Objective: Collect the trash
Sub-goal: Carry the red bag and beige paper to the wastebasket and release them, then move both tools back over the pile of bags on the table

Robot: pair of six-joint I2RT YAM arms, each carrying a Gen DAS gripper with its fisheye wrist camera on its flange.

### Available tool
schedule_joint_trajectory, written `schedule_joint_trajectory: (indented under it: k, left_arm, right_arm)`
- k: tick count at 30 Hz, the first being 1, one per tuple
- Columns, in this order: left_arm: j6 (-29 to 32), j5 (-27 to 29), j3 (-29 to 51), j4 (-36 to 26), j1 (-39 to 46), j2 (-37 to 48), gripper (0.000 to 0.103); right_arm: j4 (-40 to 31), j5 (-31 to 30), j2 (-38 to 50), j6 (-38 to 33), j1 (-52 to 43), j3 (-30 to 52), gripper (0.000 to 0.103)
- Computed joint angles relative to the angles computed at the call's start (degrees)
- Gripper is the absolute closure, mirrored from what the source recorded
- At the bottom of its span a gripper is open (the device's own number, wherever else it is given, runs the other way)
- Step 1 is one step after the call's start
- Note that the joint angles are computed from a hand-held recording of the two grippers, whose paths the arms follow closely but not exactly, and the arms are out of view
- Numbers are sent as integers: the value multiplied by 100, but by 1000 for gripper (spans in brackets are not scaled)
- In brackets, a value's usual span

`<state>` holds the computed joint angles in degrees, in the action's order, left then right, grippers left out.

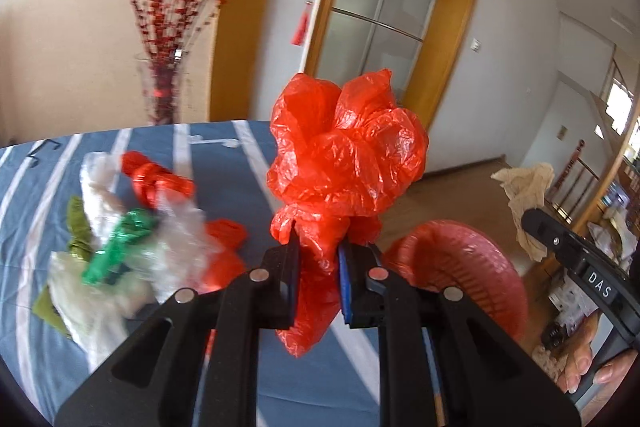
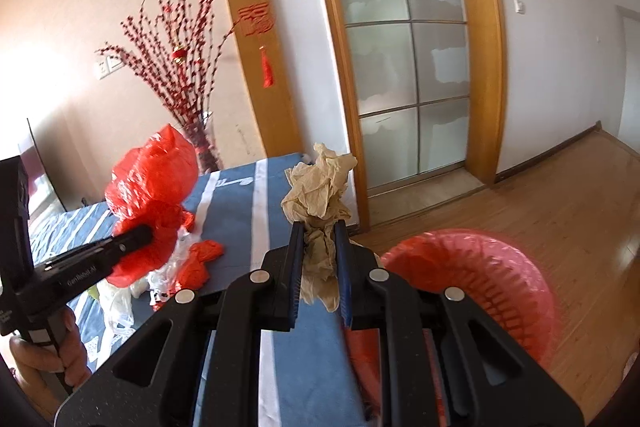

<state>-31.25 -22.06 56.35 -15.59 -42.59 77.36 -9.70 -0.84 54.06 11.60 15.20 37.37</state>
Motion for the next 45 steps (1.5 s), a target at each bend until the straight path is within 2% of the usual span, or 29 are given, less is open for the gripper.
schedule_joint_trajectory:
  k: [7,16,33,35,38,42,45]
  left_arm:
    - [-90,88,428,167,-463,710,86]
    - [-98,232,1114,222,-929,1551,86]
    - [-149,744,2410,182,-1346,3007,85]
    - [-171,844,2552,168,-1330,3156,83]
    - [-252,902,2783,105,-1305,3411,75]
    - [-307,948,3021,-17,-1282,3687,64]
    - [-349,937,2964,-50,-1218,3714,59]
  right_arm:
    - [-127,-322,-389,-123,-662,-194,87]
    - [-247,-1048,-748,-224,-1760,-403,87]
    - [-108,-1857,-512,-392,-3081,-520,87]
    - [-34,-1914,-369,-376,-3159,-511,87]
    - [100,-2048,-66,-322,-3314,-476,85]
    - [282,-2171,327,-297,-3498,-466,69]
    - [307,-2072,411,-370,-3482,-518,64]
